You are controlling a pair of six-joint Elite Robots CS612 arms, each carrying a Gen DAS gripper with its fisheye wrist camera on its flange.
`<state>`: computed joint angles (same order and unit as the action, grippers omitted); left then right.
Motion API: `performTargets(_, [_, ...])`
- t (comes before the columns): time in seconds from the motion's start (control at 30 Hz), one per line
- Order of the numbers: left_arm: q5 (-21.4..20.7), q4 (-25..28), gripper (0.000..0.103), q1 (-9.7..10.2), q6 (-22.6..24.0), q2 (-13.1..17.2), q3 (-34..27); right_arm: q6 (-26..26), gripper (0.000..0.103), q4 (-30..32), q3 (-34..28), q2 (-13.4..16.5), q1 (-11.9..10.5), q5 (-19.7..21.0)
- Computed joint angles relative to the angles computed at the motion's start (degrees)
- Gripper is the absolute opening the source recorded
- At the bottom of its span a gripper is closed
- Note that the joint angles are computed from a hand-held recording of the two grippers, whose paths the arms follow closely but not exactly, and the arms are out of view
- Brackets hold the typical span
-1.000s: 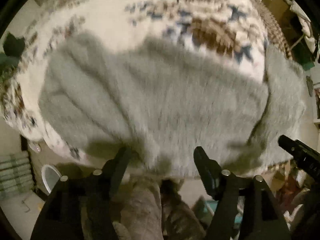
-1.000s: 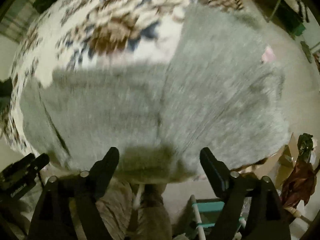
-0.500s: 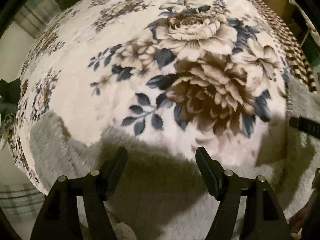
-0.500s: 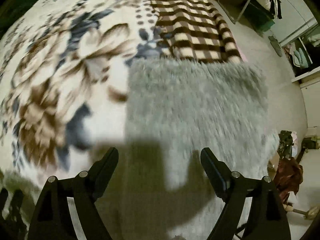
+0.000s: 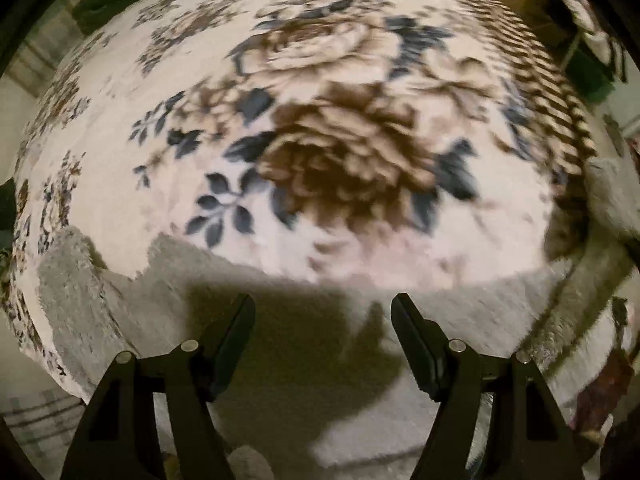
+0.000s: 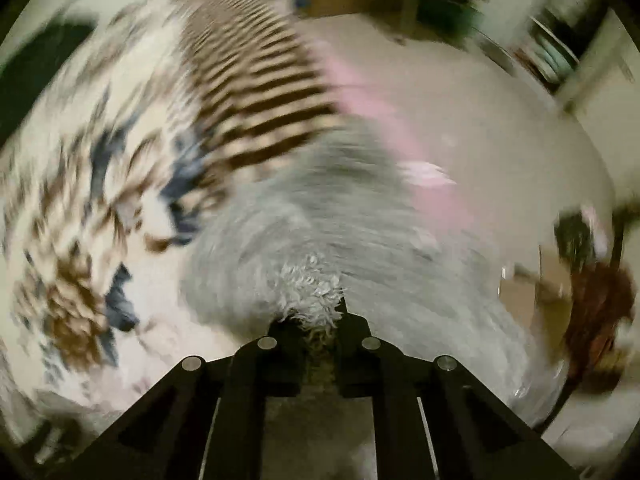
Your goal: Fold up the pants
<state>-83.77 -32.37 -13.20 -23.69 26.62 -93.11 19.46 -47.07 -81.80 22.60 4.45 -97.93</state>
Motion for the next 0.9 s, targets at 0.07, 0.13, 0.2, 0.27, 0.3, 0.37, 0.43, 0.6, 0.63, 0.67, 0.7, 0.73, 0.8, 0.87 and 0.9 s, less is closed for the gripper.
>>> performTargets(0.07, [-1.3, 0.5, 0.069, -0.66, 0.3, 0.1, -1.2, 5.7, 0.011, 3.7, -5.9, 0.9, -2.5, 1.0])
performTargets(0.13, [-2.4, 1.1, 0.069, -1.35, 0.6, 0.3, -2.1, 9.7, 0.011, 6.4, -9.9, 1.9, -4.8, 1.5])
performTargets(0.2, [-3.0, 1.9, 0.069, -2.07, 0.7, 0.7, -2.8, 12.8, 0.016, 9.4, -14.4, 4.0, -7.7, 3.8])
performTargets(0.27, [-3.5, 2.7, 0.069, -2.59, 0.6, 1.0, -3.2, 15.6, 0.04, 13.8, -16.5, 5.6, -10.1, 7.5])
performTargets(0.3, [-3.8, 3.2, 0.069, -2.86, 0.4, 1.1, -3.4, 17.1, 0.058, 16.0, -17.6, 6.6, -11.5, 9.7])
performTargets(0.37, [-3.7, 3.6, 0.069, -3.07, 0.1, 1.4, -4.1, 19.4, 0.061, 17.6, -19.6, 8.1, -12.8, 12.2])
performTargets(0.43, [-3.6, 4.2, 0.069, -3.01, -0.3, 1.4, -4.8, 19.7, 0.064, 19.0, -21.4, 8.2, -12.9, 11.8])
performTargets(0.6, [-2.2, 8.0, 0.069, -1.74, -2.2, 0.8, -6.8, 14.4, 0.066, 21.4, -21.0, 5.9, -9.5, 13.3])
performTargets(0.63, [-1.8, 9.4, 0.069, -0.92, -3.0, 0.5, -7.1, 11.8, 0.066, 22.4, -20.3, 5.3, -8.2, 13.8])
performTargets(0.67, [-1.4, 10.3, 0.069, -0.28, -3.5, 0.2, -7.5, 9.9, 0.066, 23.2, -19.5, 4.8, -7.1, 14.2])
performTargets(0.7, [-0.6, 11.2, 0.069, 0.4, -3.9, 0.0, -7.7, 7.2, 0.066, 24.6, -18.7, 4.3, -5.5, 14.6])
performTargets(0.73, [0.7, 12.6, 0.069, 1.41, -4.5, -0.5, -7.9, 4.6, 0.066, 25.5, -17.6, 4.0, -3.8, 15.2])
performTargets(0.8, [2.1, 14.4, 0.069, 3.16, -5.2, -0.9, -7.9, 1.9, 0.066, 26.8, -16.2, 3.6, -0.6, 15.7])
performTargets(0.87, [3.9, 15.5, 0.069, 5.49, -6.4, -1.0, -7.7, 0.4, 0.066, 26.4, -14.3, 3.6, 2.7, 15.6])
performTargets(0.9, [4.3, 15.6, 0.069, 6.56, -6.9, -1.0, -7.4, 0.2, 0.066, 25.7, -13.4, 3.6, 4.2, 15.2])
